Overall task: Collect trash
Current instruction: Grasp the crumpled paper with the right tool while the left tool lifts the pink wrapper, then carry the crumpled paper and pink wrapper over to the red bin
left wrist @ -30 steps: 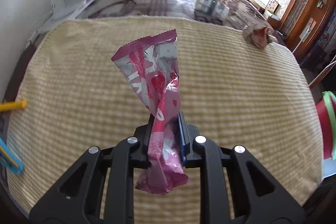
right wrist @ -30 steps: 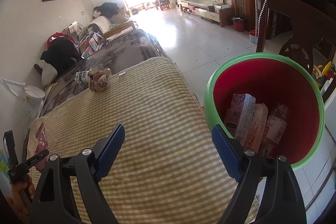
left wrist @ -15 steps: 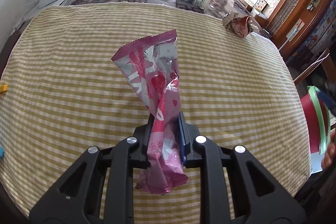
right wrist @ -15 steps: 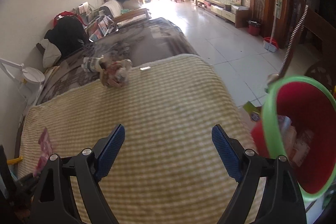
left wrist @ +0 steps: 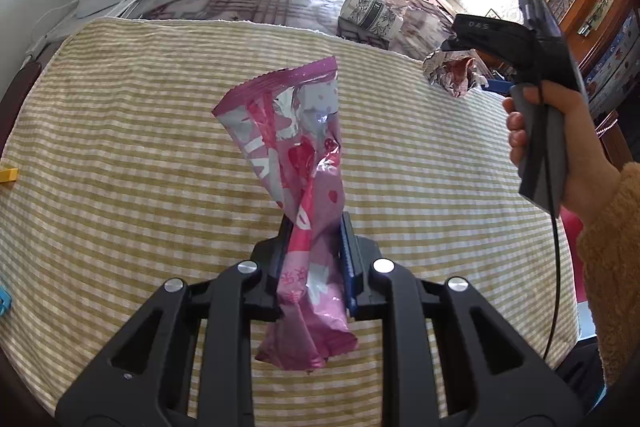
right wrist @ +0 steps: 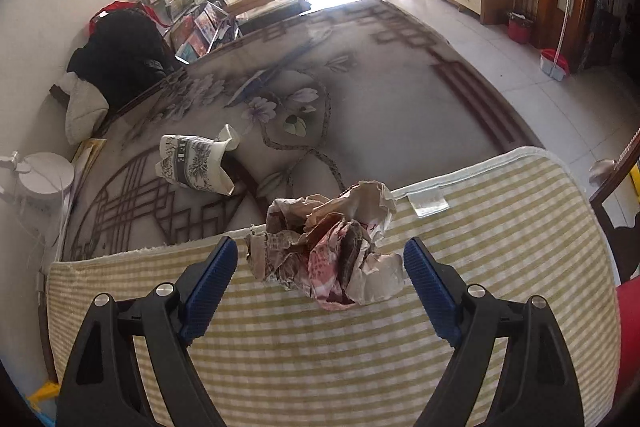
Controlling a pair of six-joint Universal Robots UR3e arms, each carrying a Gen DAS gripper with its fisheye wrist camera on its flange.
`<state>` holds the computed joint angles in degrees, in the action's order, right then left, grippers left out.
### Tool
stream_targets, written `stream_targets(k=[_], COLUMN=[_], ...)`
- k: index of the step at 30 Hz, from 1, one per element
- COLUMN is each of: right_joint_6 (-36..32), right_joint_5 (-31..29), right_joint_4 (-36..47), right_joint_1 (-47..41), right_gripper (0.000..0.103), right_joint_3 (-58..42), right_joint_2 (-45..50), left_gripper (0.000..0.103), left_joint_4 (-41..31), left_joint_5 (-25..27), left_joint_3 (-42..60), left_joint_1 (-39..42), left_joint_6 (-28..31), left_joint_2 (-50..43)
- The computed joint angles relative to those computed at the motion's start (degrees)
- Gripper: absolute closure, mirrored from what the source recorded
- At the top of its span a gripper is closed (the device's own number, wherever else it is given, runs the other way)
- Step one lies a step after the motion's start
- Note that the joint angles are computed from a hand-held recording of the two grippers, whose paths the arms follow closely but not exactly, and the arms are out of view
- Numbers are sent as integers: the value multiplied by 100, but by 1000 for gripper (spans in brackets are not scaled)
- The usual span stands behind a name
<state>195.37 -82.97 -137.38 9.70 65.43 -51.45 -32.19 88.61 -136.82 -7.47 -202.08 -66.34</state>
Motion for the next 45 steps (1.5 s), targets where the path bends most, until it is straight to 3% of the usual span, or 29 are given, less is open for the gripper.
stream_targets(k=[4,8,12,31,45], right_joint_6=[68,-204,-403,-1151,-1697], right_joint_5=[-76,51,216,1393,1542], right_joint_4=[-62,-122,-242,-667,-266], right_joint_1=[19,-18,-55,-551,-660], right_gripper=[22,59,81,85,85], right_joint_3=[-101,-86,192,3692,5893], right_joint_2=[150,149,-102,-2965,-5534], left_gripper=[83,83,83,83,83], left_joint_4=[-64,-46,2,-17,-50], left_joint_5=[-72,-52,23,230,209], left_joint_3=[-45,-22,12,113,135], left_joint_1=[111,76,5,-258,-268], left_joint_6=[23,27,38,-115,-116], left_joint_2=[71,41,-79,-147,-205])
